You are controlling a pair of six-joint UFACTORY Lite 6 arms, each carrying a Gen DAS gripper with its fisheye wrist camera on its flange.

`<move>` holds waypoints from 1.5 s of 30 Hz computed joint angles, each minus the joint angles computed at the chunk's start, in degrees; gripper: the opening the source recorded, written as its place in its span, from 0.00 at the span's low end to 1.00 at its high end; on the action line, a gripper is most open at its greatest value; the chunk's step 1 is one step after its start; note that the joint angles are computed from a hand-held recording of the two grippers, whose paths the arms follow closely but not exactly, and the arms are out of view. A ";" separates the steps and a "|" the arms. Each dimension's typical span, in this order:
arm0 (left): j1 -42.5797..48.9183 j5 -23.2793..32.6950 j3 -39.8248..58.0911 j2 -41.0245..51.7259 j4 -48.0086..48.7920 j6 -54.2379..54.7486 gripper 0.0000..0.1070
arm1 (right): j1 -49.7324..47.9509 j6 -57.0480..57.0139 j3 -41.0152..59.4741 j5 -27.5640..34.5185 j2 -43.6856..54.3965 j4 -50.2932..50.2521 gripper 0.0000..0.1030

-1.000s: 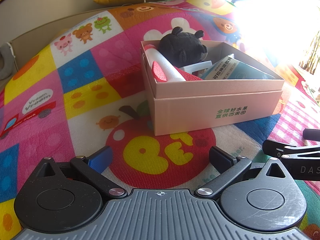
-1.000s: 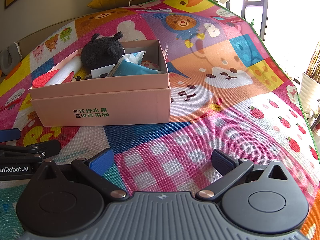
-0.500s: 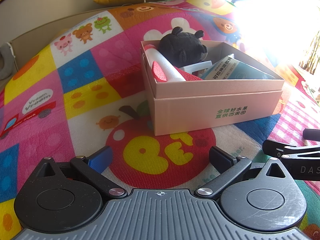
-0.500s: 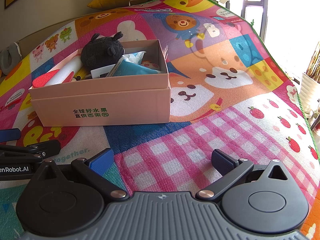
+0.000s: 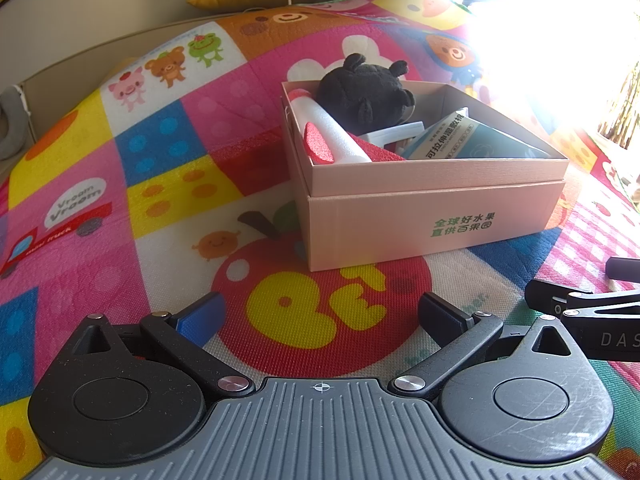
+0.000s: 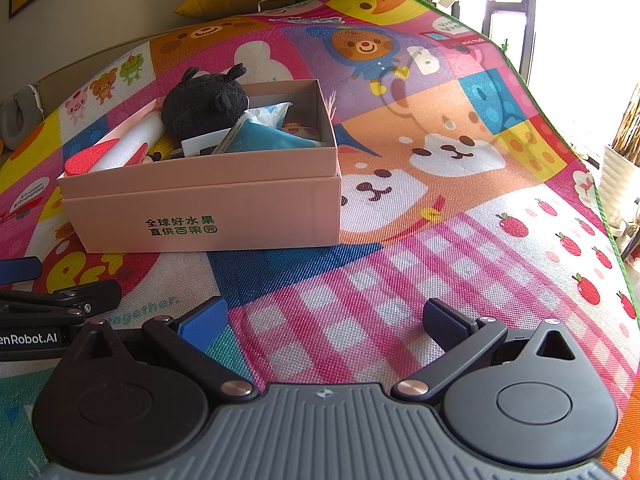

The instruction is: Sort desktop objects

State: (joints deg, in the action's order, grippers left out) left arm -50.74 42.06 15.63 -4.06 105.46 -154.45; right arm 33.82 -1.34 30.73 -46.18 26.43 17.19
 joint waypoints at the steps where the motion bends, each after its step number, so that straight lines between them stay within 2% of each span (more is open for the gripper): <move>1: 0.00 0.00 0.00 0.00 0.00 0.00 0.96 | 0.00 0.00 0.00 0.00 0.00 0.00 1.00; 35: 0.04 -0.07 0.10 0.24 0.09 -0.10 0.96 | 0.01 0.02 0.02 -0.03 0.06 -0.01 1.00; 39: 1.87 -2.83 -0.11 -1.85 0.06 2.08 0.96 | 0.01 0.02 0.02 -0.03 0.06 -0.01 1.00; 41: 3.21 -5.02 0.44 -2.97 -1.62 4.93 0.96 | 0.01 0.02 0.02 -0.03 0.06 -0.01 1.00; 45: -0.11 -2.57 2.50 -0.82 -8.59 7.43 0.96 | 0.01 0.02 0.02 -0.03 0.06 -0.01 1.00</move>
State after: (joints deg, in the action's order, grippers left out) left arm -50.86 39.50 18.14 -4.87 96.87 -147.02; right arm 33.83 -1.32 30.75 -46.21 26.49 17.19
